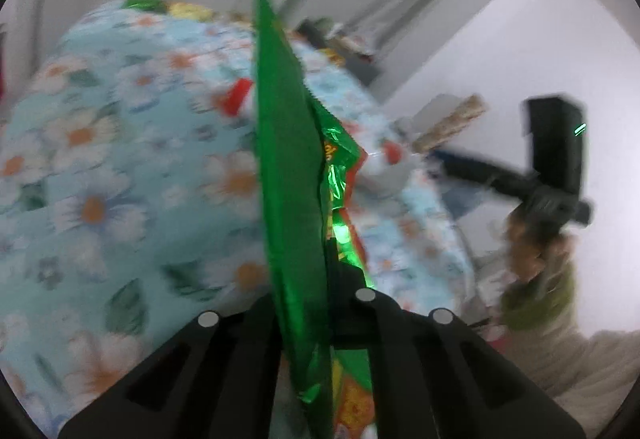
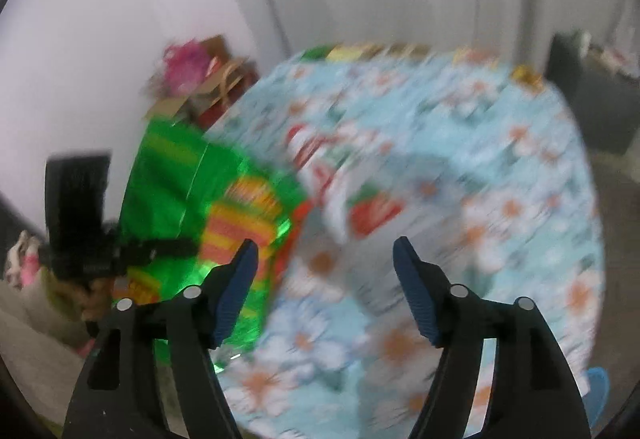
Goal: Collect trash
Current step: 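Grasp the white AD strawberry drink bottle with the right gripper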
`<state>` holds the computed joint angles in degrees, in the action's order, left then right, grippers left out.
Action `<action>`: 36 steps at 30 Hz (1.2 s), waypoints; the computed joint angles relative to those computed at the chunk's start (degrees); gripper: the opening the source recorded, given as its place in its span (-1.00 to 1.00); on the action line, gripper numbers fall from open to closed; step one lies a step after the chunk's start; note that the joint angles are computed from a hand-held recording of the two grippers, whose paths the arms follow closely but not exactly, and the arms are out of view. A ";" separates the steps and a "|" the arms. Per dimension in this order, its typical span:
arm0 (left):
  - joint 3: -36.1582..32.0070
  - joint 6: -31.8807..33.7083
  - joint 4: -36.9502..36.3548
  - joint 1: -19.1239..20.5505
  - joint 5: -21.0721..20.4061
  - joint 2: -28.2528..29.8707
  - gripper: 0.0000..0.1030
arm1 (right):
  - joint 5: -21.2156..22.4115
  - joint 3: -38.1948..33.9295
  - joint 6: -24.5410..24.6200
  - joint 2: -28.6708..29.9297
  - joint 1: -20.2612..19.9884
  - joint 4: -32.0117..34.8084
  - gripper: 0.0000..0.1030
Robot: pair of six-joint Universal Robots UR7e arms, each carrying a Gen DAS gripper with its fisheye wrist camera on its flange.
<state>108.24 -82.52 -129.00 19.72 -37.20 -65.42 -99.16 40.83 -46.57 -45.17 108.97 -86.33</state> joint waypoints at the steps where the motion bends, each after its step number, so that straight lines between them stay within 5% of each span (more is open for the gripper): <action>1: 0.05 -3.05 3.78 -0.53 -0.43 -0.87 -0.97 | -0.87 0.77 -1.25 -0.07 0.14 -2.74 0.44; 5: -3.37 -7.88 13.70 -0.30 -1.15 0.09 -0.96 | -6.21 5.52 -10.44 0.16 1.86 -10.83 0.63; 10: -11.99 -8.18 28.44 1.15 -0.59 4.75 -0.95 | -15.47 9.19 -19.28 2.97 2.85 -17.97 0.63; 14: -15.68 -8.16 34.90 2.29 0.07 7.01 -0.95 | -17.17 1.32 -11.06 6.86 1.81 -6.42 0.36; 17: -18.33 -8.27 39.56 2.71 0.64 8.60 -0.95 | -17.11 -0.67 -5.23 6.44 1.09 -4.45 0.25; 21: -20.33 -6.55 40.95 3.32 1.50 10.33 -0.95 | -16.33 -9.42 7.11 7.47 -1.10 5.37 0.23; 27: -23.06 -3.41 42.34 3.88 3.08 12.38 -0.95 | -14.94 -15.71 18.86 5.32 -4.33 18.13 0.23; 31: -25.25 -2.49 44.44 4.22 3.91 14.00 -0.95 | -14.33 -18.23 22.39 4.85 -5.34 25.05 0.26; 36: -27.56 -2.95 47.93 4.30 4.45 15.51 -0.95 | -14.57 -16.23 20.40 3.62 -4.39 20.76 0.30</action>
